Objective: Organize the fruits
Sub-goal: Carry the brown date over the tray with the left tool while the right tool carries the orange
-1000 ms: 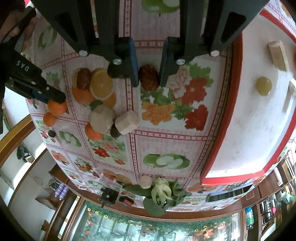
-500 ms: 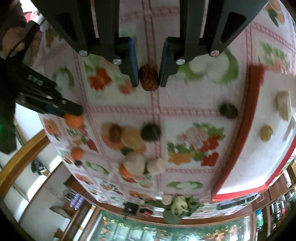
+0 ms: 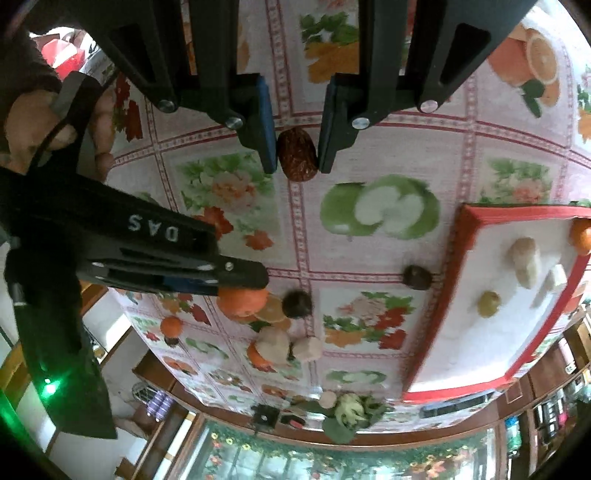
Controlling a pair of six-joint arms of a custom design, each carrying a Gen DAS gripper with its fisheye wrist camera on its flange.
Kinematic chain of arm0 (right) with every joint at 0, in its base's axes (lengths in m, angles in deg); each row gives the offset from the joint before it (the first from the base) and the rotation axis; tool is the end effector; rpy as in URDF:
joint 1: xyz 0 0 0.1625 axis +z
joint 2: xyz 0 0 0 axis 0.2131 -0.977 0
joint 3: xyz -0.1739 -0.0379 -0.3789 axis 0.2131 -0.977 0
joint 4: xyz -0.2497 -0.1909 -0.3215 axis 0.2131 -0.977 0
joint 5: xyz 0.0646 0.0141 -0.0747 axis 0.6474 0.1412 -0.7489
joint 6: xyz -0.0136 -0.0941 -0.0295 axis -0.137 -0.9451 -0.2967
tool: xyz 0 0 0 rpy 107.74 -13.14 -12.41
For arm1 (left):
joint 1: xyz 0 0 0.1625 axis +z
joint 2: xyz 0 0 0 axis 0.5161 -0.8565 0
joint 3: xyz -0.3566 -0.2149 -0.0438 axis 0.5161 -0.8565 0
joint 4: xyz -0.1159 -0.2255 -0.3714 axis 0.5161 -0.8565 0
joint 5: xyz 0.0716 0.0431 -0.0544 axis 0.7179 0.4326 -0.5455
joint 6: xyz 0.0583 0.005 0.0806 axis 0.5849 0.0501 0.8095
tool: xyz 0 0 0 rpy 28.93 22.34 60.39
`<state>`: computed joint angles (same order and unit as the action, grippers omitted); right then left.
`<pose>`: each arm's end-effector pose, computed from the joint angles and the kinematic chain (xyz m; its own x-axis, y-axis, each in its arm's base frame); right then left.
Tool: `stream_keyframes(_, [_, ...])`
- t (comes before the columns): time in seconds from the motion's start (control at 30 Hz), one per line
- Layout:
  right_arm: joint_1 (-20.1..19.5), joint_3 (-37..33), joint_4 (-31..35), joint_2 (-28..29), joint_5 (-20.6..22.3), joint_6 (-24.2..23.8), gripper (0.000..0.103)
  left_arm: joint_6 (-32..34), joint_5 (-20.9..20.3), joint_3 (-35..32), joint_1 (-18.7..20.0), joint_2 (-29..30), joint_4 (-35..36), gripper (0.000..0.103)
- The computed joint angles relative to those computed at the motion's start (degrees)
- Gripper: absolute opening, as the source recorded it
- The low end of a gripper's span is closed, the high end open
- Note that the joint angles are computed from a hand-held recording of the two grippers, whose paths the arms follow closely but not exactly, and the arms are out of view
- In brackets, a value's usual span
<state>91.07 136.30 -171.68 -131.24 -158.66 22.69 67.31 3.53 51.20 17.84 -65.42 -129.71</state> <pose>0.1912 -0.5167 0.1977 -0.8048 0.1769 0.5666 -0.2159 0.8020 -0.5569 -0.2752 -0.5667 0.1163 -0.6404 0.7022 -0.3112 0.7182 0.6911 0.0816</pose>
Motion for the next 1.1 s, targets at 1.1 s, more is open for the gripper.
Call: stream_keyframes(1.1, [2.8,-26.5,7.5,19.3,4.3,-5.5,0.034,3.3,6.3,-22.7,10.5,8.7,-0.1,0.025])
